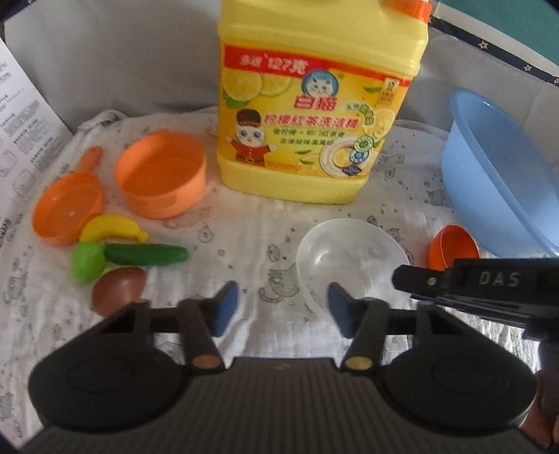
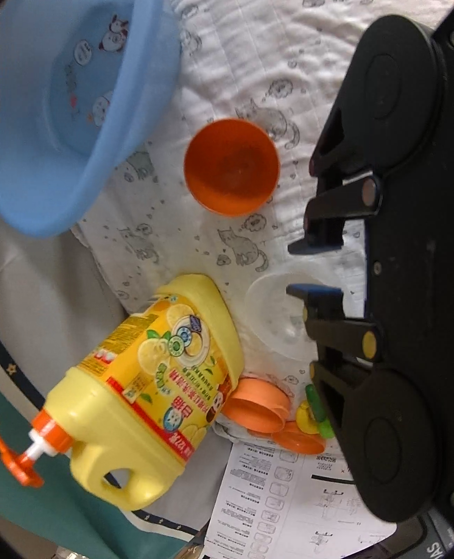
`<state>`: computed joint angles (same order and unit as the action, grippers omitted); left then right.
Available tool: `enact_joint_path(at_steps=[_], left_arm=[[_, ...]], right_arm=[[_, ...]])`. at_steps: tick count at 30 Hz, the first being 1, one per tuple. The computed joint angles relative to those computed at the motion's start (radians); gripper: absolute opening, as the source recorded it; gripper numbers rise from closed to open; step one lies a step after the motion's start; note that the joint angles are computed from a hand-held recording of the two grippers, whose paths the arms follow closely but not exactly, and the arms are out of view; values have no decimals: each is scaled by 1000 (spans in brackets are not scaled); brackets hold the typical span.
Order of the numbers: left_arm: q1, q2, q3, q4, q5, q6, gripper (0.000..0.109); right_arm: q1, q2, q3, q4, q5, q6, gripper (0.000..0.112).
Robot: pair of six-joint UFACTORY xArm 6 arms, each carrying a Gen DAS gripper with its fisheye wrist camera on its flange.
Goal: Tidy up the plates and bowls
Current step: 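Move the right gripper to the clear white bowl and grasp its rim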
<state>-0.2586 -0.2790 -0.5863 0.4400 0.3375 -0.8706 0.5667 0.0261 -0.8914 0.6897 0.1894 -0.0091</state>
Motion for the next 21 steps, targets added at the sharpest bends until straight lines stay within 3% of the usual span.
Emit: enact_joint_path(at_steps=[6,13,21], left_arm=[[-6,22,10,-105,-43,90,15],[-28,-32,32,-67,-2,72,14],[-93,-207,97,-45,122,55,14]], right_arm=[[20,8,9,-11,-31,-11,7],[33,-51,64,-118,-32,75,7],[54,-211,194,-263,-22,193,7]])
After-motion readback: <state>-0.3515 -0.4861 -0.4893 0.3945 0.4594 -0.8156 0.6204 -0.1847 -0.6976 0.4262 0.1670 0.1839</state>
